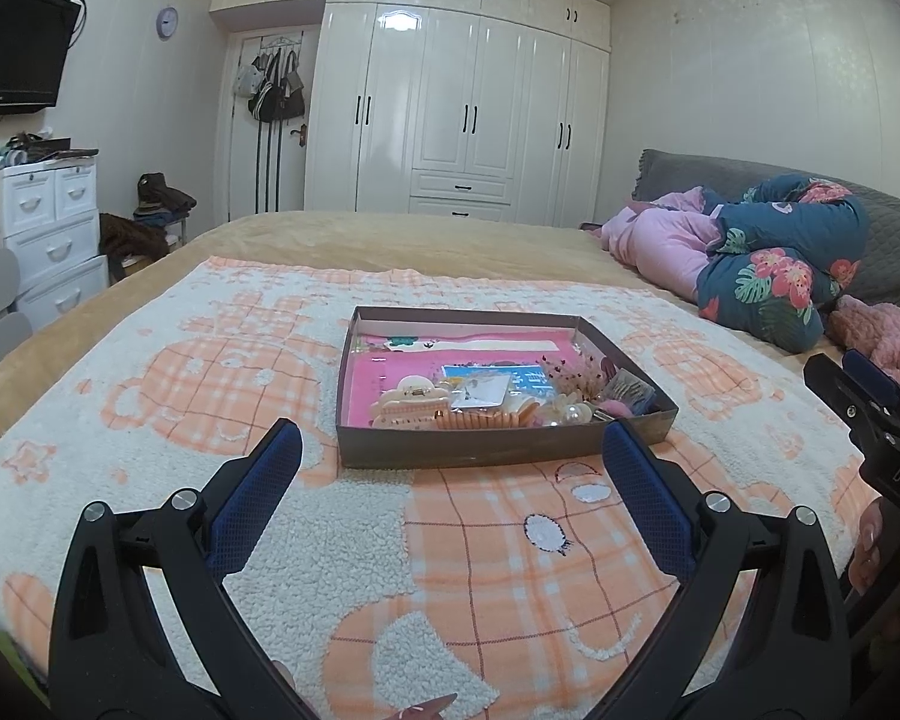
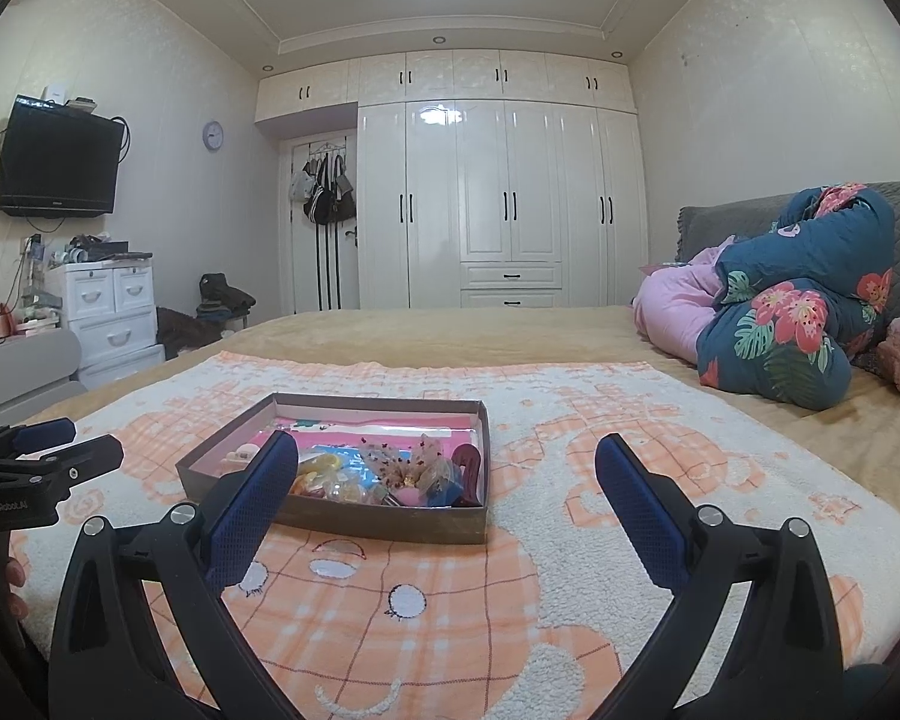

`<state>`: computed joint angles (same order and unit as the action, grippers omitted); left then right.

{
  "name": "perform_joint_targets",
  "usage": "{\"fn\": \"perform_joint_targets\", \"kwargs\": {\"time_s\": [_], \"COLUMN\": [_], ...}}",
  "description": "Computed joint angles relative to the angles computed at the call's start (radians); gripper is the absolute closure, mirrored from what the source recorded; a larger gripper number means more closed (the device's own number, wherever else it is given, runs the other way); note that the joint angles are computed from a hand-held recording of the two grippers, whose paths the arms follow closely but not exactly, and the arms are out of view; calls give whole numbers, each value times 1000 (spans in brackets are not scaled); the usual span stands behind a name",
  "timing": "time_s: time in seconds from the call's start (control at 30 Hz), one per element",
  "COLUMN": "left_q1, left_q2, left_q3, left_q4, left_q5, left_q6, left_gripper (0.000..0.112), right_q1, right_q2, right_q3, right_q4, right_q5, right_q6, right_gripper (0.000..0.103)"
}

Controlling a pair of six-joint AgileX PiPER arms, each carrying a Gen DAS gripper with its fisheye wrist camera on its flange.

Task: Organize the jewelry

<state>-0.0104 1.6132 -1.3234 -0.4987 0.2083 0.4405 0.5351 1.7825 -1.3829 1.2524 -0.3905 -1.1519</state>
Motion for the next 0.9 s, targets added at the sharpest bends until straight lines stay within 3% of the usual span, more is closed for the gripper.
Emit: {"fn": "perform_joint_targets", "kwargs": {"time_s": [0.9], "left_q1": [1], "left_q2": [4], "left_q3": [-4], "left_q4": [22], "left_q5": [-1], "left_q6": [-18], "left_gripper": [20], "right_q1": [-5], "right_q2": [-1], "right_q3": [13], "right_q4": [-18], "right_q5": [-3], "right_q6": [21], "right_gripper": [6]}}
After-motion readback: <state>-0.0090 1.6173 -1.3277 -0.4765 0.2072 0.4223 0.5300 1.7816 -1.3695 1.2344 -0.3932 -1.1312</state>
